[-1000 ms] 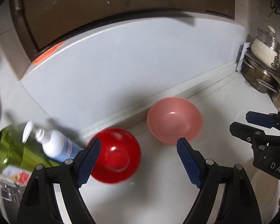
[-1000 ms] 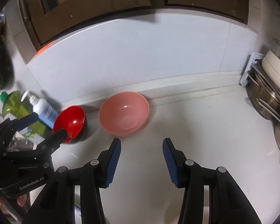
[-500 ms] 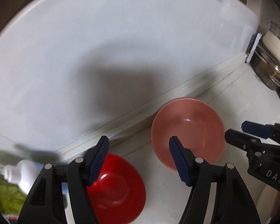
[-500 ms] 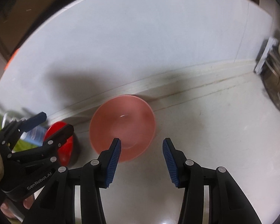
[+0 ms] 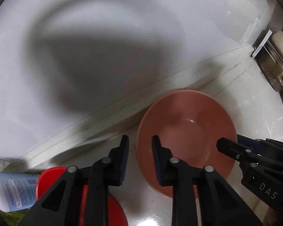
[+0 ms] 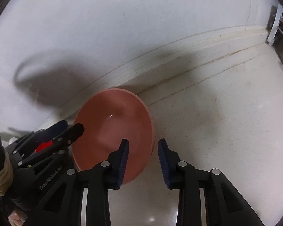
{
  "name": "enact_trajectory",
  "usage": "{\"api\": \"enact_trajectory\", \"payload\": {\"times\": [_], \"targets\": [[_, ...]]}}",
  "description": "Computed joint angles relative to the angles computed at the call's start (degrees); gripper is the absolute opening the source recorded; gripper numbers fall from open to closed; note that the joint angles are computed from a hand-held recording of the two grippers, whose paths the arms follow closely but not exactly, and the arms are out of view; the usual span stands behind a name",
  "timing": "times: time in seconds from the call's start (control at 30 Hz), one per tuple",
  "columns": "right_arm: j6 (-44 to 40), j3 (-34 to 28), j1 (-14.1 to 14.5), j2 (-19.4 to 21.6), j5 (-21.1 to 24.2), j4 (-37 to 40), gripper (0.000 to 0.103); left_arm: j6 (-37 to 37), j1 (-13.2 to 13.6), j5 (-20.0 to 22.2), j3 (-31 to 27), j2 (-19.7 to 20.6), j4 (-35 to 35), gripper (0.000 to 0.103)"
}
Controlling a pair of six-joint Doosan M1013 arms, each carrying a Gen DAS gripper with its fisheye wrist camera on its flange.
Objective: Organize plates and bowls
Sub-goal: 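Move both grippers to the pink bowl and close on its rim, then lift the pink bowl with both grippers and carry it over the cream bowl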
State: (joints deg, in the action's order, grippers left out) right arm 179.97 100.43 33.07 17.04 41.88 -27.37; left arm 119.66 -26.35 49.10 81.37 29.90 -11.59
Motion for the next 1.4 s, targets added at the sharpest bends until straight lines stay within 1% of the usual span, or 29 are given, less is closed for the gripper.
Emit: {"api": "enact_trajectory", "payload": {"times": [0.07,0.1,0.17,0.27,0.43,0.63,0.77,0.93,0.97,1.07,1.13,1.27,1.4], "targets": [[-0.80,-0.03,-0.32,0.22,-0.16,1.20,0.023,-0.16,-0.09,0.61,-0.27,0.41,0.05,0.016],[-0.88,0.06,-0.52,0.29,-0.48,1.55,0.023,-0.23,-0.12,0.57,-0.26,0.47,0.28,0.015],[-1.30,0.12,-0.76,0.45,-0.70,2.14,0.019,-0.70,-0.22,-0.52,0.02,0.49,1.09,0.009],[-1.41,0.00,-0.88,0.78,-0.08,2.28,0.012,-0.65,-0.04,-0.10,-0.34,0.72,0.36,0.008],[-1.03,-0.79,-0.44,1.28,1.69,1.37,0.012,-0.62,0.22,-0.21,-0.13,0.44,-0.51,0.008],[-0.23,-1.27,0.71,0.88,3.42,0.06,0.011,0.71,0.67,-1.05,1.96,-1.73,-1.49,0.008],[1.29,-1.61,2.47,-0.13,5.07,-1.55,0.011,2.77,1.25,-1.79,4.54,-4.57,-4.23,0.008],[3.89,-0.39,4.93,-2.76,7.49,-4.29,0.011,5.15,1.57,-2.74,7.64,-8.13,-6.65,0.008],[3.71,-0.24,4.17,-2.88,7.01,-4.83,0.011,5.65,1.63,-2.73,8.34,-8.96,-7.07,0.008],[5.34,0.82,5.24,-4.32,7.61,-6.76,0.011,6.87,1.76,-2.04,9.97,-11.01,-8.67,0.008],[7.63,1.89,7.04,-5.06,8.33,-8.30,0.011,7.47,1.74,-2.35,10.73,-11.89,-9.13,0.008],[11.22,3.37,9.53,-6.35,9.31,-10.30,0.012,9.57,1.69,-3.12,14.27,-15.35,-10.59,0.008],[14.38,4.72,12.10,-7.78,11.09,-11.72,0.011,9.54,0.49,-3.14,17.15,-18.18,-11.51,0.008]]}}
